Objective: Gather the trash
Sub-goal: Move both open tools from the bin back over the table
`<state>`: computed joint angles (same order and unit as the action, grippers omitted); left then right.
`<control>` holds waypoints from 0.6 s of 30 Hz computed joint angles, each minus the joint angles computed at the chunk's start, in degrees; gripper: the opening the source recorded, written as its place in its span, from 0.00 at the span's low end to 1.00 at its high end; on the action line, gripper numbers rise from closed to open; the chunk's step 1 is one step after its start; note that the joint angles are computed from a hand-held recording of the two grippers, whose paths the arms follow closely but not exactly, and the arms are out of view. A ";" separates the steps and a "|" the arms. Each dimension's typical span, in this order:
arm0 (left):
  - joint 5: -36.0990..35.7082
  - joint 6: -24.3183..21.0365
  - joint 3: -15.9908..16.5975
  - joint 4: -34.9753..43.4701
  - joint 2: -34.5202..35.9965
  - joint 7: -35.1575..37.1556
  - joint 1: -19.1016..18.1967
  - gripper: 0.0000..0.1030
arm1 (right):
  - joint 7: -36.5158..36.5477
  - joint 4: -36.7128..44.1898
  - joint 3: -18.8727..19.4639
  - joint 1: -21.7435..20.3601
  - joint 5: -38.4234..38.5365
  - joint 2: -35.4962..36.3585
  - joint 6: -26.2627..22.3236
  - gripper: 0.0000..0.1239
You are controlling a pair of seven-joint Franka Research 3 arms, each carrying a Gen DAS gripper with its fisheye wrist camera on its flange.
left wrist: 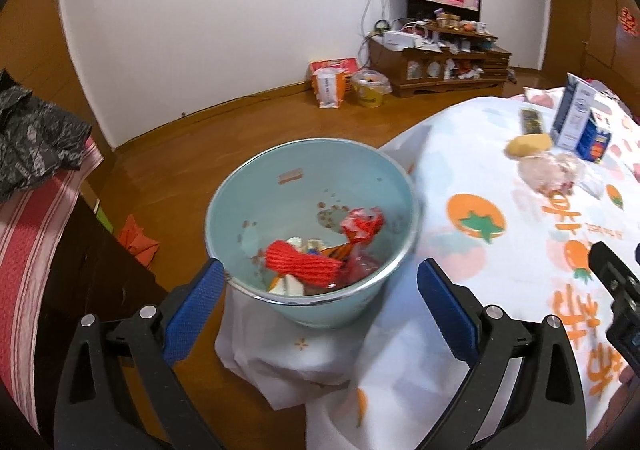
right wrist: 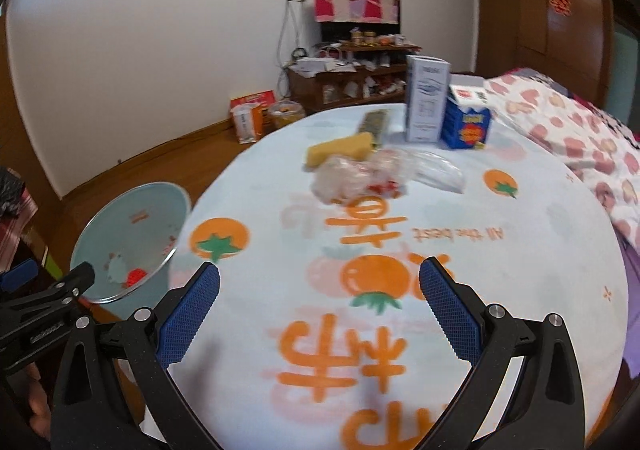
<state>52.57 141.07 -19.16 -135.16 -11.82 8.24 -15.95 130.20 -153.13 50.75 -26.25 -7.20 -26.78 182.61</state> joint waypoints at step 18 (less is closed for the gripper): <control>3.61 1.71 1.45 14.31 13.87 4.59 -5.23 0.93 | -0.81 -0.49 -0.17 -9.92 0.31 1.61 0.55 0.78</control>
